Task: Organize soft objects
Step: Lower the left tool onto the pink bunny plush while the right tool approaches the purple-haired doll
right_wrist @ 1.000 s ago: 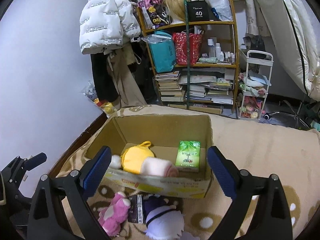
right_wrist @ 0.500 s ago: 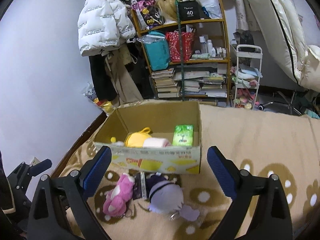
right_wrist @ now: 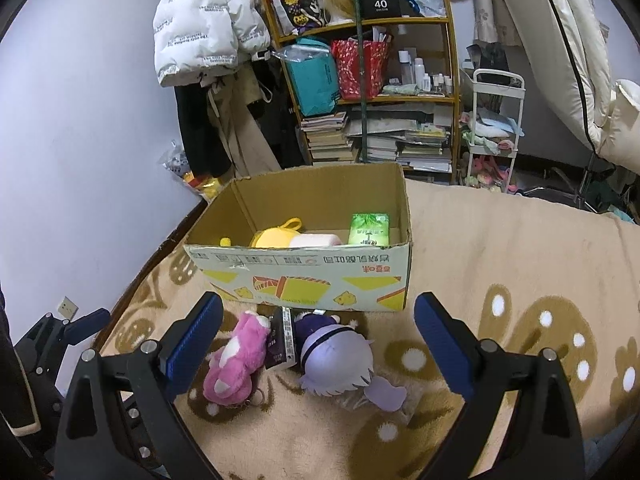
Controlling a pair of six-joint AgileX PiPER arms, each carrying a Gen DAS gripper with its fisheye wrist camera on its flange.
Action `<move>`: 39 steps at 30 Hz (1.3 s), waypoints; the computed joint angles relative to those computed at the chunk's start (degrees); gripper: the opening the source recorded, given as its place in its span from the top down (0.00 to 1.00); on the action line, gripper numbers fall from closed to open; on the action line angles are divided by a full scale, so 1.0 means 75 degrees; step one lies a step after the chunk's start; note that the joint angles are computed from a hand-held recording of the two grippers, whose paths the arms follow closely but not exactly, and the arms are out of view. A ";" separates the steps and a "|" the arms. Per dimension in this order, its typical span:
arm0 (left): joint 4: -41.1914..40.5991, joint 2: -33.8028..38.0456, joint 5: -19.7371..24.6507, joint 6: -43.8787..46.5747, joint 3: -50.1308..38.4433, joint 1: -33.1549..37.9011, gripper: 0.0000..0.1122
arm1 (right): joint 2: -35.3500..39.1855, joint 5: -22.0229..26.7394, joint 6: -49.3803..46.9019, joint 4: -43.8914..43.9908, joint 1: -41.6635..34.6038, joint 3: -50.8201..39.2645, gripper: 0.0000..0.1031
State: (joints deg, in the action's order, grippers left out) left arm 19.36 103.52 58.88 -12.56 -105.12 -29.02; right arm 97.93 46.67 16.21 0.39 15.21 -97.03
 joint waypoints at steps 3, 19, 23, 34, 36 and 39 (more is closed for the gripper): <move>-0.0199 0.0199 0.0085 0.0099 -0.0153 0.0100 0.19 | 0.0157 0.0081 -0.0029 0.0069 -0.0034 -0.0131 0.02; -0.0463 0.1016 0.0316 0.0290 -0.0784 0.0320 0.19 | 0.1140 0.0522 -0.0012 0.0325 -0.0178 -0.0944 0.02; -0.0482 0.1273 0.0420 0.0288 -0.0987 0.0334 0.19 | 0.1400 0.0703 0.0002 0.0272 -0.0154 -0.1223 0.02; -0.0759 0.1786 0.0536 0.0459 -0.1218 0.0484 0.19 | 0.2073 0.1175 -0.0068 0.0514 -0.0249 -0.1817 0.02; -0.0909 0.1806 0.0527 0.0482 -0.1238 0.0541 0.19 | 0.2172 0.1243 -0.0051 0.0509 -0.0256 -0.1880 0.02; -0.1004 0.1838 0.0547 0.0515 -0.1255 0.0577 0.19 | 0.2339 0.1403 -0.0007 0.0464 -0.0274 -0.2019 0.02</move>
State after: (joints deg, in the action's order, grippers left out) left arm 11.83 117.31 62.98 -8.70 -114.53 -24.69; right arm 115.47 57.19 16.16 3.88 13.15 -112.17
